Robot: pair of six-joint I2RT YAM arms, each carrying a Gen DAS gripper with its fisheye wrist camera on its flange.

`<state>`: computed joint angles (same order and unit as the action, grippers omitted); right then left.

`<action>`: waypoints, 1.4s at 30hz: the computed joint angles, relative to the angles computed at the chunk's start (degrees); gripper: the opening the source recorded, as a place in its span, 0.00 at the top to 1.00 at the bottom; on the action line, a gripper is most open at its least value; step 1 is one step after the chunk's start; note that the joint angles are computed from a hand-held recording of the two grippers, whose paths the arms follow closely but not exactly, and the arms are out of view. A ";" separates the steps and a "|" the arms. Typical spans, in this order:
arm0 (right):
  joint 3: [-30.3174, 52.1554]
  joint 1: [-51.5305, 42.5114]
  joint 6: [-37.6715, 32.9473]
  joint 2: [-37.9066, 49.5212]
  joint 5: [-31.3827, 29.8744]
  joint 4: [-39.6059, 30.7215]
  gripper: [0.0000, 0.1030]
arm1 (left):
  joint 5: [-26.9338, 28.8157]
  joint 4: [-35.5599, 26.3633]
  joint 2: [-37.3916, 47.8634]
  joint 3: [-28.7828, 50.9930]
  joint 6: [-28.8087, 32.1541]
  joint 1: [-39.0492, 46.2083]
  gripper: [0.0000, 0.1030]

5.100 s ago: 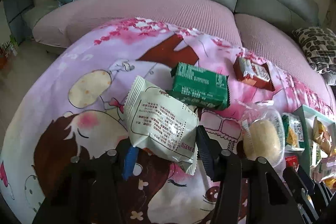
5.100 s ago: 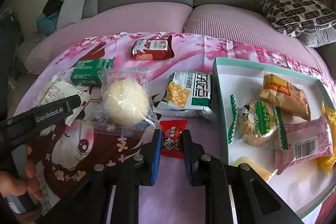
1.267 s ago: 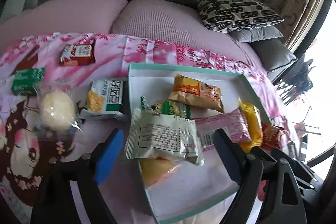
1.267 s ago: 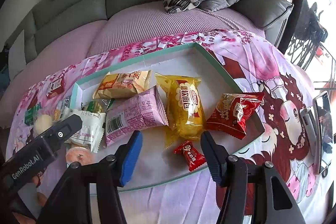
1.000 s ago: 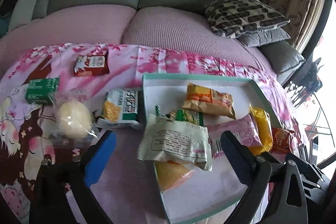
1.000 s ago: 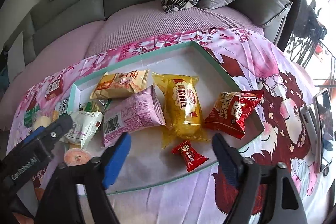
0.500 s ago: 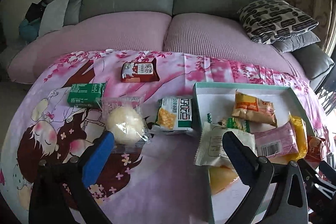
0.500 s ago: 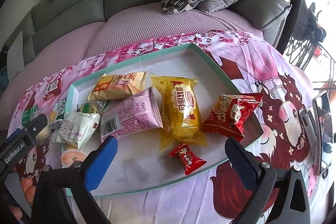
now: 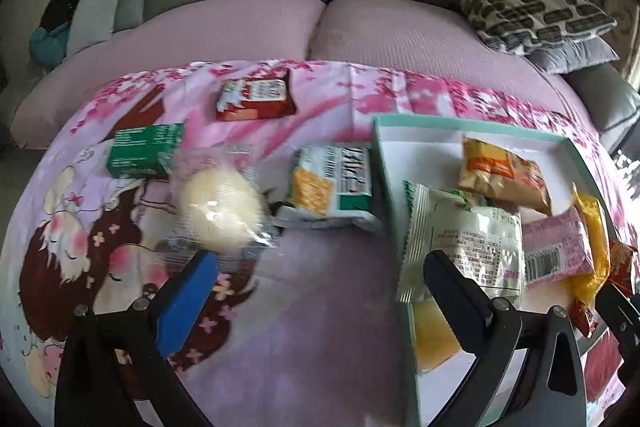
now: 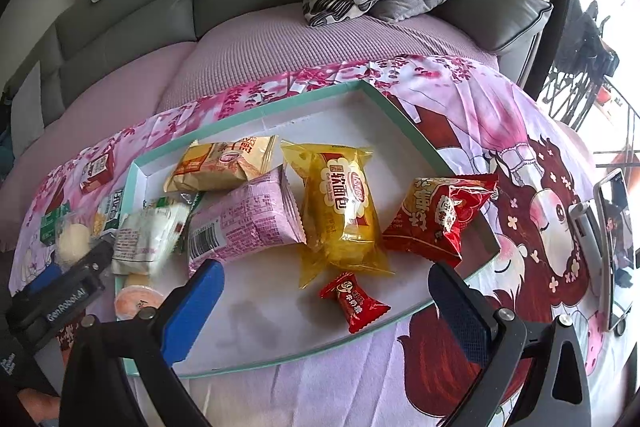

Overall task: Organize snacks
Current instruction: 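Move both tools back to the remaining snacks beside the tray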

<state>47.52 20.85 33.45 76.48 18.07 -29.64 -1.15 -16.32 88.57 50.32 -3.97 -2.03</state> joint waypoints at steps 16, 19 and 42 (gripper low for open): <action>-0.34 0.01 -0.04 0.08 -0.24 0.43 0.00 | 0.60 -1.61 -1.16 0.47 0.56 -1.51 0.01; -0.24 0.41 0.01 0.22 -0.05 0.62 0.00 | 1.50 -1.93 -2.31 0.67 0.78 -0.11 0.01; 9.38 18.42 1.10 12.18 1.89 10.22 0.00 | 7.63 -1.92 -6.20 2.67 5.60 32.62 0.01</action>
